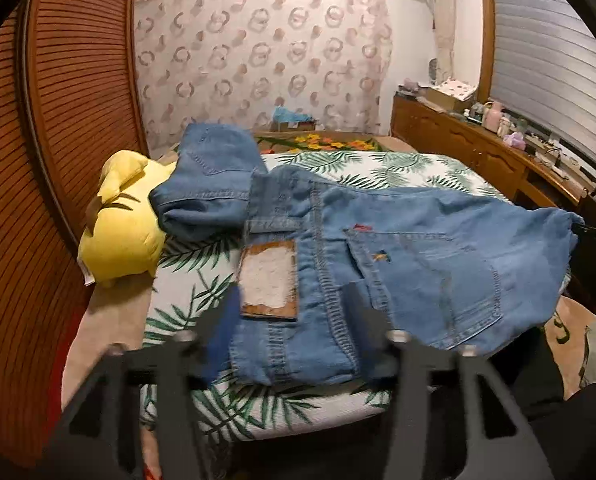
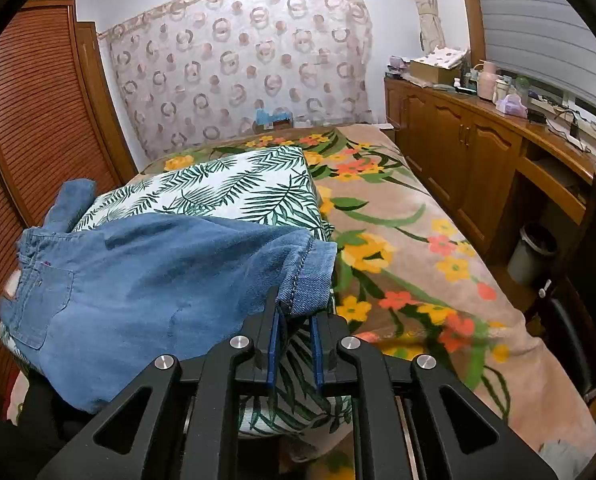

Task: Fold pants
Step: 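Lift the jeans with both tools and pull them across the leaf-print sheet, then lower the jeans flat onto the sheet and open the left tool, then open the right tool and release the jeans hem onto the sheet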

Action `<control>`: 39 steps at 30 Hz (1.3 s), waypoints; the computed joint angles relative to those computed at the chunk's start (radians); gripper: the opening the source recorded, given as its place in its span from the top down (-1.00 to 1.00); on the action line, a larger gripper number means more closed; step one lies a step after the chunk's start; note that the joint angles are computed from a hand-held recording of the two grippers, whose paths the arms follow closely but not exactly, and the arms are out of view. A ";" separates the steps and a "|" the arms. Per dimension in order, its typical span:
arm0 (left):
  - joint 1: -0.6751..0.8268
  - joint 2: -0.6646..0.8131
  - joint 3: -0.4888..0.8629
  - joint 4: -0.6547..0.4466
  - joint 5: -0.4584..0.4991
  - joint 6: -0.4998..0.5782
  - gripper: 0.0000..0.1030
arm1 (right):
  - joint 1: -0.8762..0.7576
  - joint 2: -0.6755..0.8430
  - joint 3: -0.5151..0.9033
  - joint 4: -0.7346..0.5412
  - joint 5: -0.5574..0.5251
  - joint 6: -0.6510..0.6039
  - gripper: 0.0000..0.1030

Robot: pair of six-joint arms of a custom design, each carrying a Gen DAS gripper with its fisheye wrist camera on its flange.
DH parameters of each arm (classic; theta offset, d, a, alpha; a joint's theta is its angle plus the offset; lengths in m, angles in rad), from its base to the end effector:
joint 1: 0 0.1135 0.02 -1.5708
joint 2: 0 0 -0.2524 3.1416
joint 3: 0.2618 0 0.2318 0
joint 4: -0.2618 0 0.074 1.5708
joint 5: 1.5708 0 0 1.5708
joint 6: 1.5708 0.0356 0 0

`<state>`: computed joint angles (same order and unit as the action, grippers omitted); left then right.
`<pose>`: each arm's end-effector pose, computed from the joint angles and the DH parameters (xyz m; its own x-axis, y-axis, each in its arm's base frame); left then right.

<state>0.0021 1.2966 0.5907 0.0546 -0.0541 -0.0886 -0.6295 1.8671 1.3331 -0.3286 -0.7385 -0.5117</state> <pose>0.2481 0.0024 0.1905 -0.5998 -0.0896 -0.7951 -0.0986 0.9944 -0.0377 0.3231 -0.2057 0.2164 -0.5752 -0.0290 -0.8175 -0.2296 0.9649 0.1273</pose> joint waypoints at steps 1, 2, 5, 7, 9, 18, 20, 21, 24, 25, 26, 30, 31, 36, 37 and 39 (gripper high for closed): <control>-0.011 0.004 0.000 0.009 -0.001 -0.004 -0.50 | -0.005 -0.008 -0.026 0.017 -0.003 -0.003 0.67; -0.016 0.010 0.001 0.017 0.001 -0.006 -0.51 | -0.002 -0.015 -0.029 0.018 0.000 -0.001 0.64; -0.053 0.061 0.025 0.033 0.007 -0.015 -0.51 | 0.000 -0.037 -0.064 0.059 0.009 0.003 0.49; -0.089 0.091 0.038 0.050 -0.011 -0.029 -0.51 | -0.008 -0.034 -0.065 0.065 -0.004 -0.003 0.44; -0.116 0.133 0.056 0.069 -0.001 -0.041 -0.51 | -0.013 -0.041 -0.068 0.066 -0.018 0.000 0.37; -0.204 0.262 0.114 0.105 0.003 -0.075 -0.51 | 0.000 -0.020 -0.079 0.061 -0.023 -0.040 0.63; -0.219 0.264 0.114 0.101 -0.004 -0.078 -0.51 | -0.002 -0.030 -0.072 0.050 -0.042 -0.044 0.68; -0.226 0.264 0.115 0.096 -0.009 -0.079 -0.51 | -0.002 -0.034 -0.067 0.043 -0.057 -0.041 0.72; -0.235 0.250 0.116 0.084 -0.026 -0.084 -0.51 | 0.007 -0.049 -0.053 0.018 -0.102 -0.042 0.76; -0.239 0.243 0.116 0.080 -0.037 -0.088 -0.51 | 0.017 -0.060 -0.056 0.016 -0.111 -0.045 0.78; -0.240 0.237 0.115 0.076 -0.045 -0.093 -0.51 | 0.027 -0.075 -0.061 0.013 -0.120 -0.053 0.79; -0.244 0.212 0.123 0.051 -0.069 -0.094 -0.51 | 0.072 -0.145 -0.100 0.012 -0.168 -0.075 0.85; -0.249 0.199 0.122 0.042 -0.077 -0.091 -0.51 | 0.088 -0.165 -0.112 0.017 -0.178 -0.077 0.85; -0.252 0.175 0.128 0.037 -0.082 -0.078 -0.51 | 0.162 -0.239 -0.127 -0.005 -0.213 -0.097 0.87; -0.250 0.168 0.128 0.036 -0.084 -0.077 -0.51 | 0.176 -0.246 -0.122 -0.013 -0.217 -0.098 0.87; -0.243 0.152 0.126 0.034 -0.075 -0.078 -0.51 | 0.204 -0.261 -0.109 -0.028 -0.226 -0.097 0.87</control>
